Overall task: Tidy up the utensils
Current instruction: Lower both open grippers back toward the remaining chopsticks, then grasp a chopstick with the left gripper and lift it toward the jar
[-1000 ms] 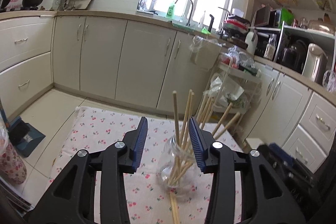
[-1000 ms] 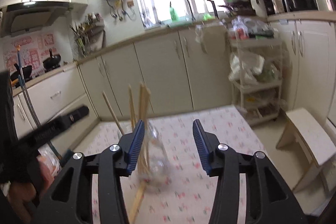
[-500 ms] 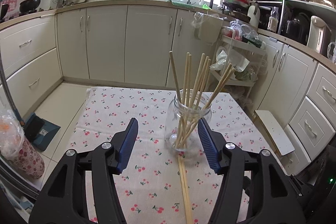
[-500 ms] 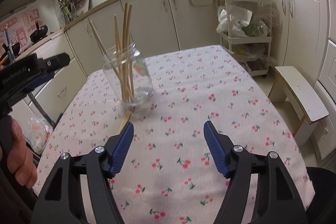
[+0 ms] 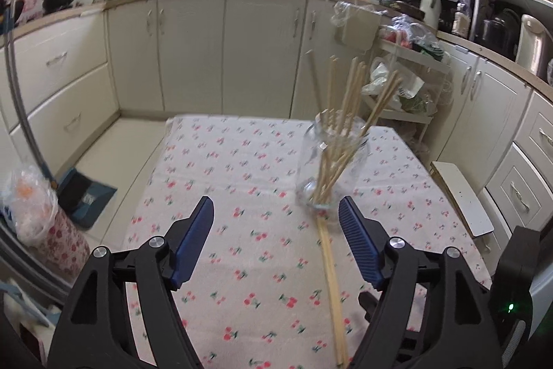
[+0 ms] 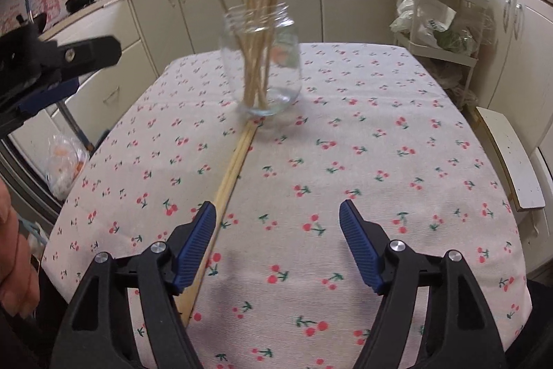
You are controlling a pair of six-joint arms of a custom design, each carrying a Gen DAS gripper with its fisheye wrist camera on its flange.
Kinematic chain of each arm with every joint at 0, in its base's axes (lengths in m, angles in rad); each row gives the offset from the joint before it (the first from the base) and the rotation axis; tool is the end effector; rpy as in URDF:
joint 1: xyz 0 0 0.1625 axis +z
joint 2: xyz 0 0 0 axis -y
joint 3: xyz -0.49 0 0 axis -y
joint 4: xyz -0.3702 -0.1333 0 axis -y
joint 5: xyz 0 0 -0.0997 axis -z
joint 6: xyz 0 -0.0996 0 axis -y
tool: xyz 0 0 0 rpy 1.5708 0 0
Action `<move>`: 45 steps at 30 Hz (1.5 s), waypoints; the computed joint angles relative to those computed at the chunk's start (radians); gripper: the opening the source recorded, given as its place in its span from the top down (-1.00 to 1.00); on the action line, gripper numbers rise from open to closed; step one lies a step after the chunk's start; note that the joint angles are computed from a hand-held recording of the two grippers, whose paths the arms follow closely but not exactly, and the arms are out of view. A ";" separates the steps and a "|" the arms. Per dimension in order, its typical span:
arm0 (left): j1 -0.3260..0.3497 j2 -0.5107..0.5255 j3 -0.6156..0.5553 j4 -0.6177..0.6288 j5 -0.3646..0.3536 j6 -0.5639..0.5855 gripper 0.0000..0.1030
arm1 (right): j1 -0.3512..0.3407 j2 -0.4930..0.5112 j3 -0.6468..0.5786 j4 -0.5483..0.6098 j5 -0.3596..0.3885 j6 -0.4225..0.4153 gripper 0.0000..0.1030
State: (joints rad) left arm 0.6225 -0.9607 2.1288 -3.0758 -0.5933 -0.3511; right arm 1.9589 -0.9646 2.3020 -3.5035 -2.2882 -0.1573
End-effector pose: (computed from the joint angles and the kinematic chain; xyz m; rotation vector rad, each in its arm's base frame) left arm -0.3115 -0.4893 0.2039 0.4851 2.2938 -1.0674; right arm 0.2480 -0.4274 0.1988 0.3765 -2.3599 0.8260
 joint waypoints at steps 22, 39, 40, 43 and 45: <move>0.041 -0.058 0.077 0.200 -0.072 -0.196 -0.45 | -0.007 0.028 -0.066 0.167 -0.042 0.028 -0.45; 0.083 0.039 -0.044 0.242 -0.156 -0.103 -0.47 | -0.046 -0.005 -0.123 0.283 -0.050 -0.054 0.59; 0.088 0.052 -0.056 0.233 -0.164 -0.088 -0.47 | -0.050 -0.021 -0.114 0.292 -0.055 -0.054 0.62; 0.111 0.110 -0.121 0.242 -0.198 -0.052 -0.47 | -0.078 -0.081 -0.075 0.293 -0.022 -0.059 0.62; 0.121 0.143 -0.160 0.259 -0.201 -0.051 -0.46 | -0.093 -0.102 -0.070 0.312 0.010 -0.045 0.61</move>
State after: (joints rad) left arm 0.7439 -0.8179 1.9690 -2.8166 -0.7939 -0.4019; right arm 1.8658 -1.0666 2.2323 -3.1914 -2.2782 -0.2024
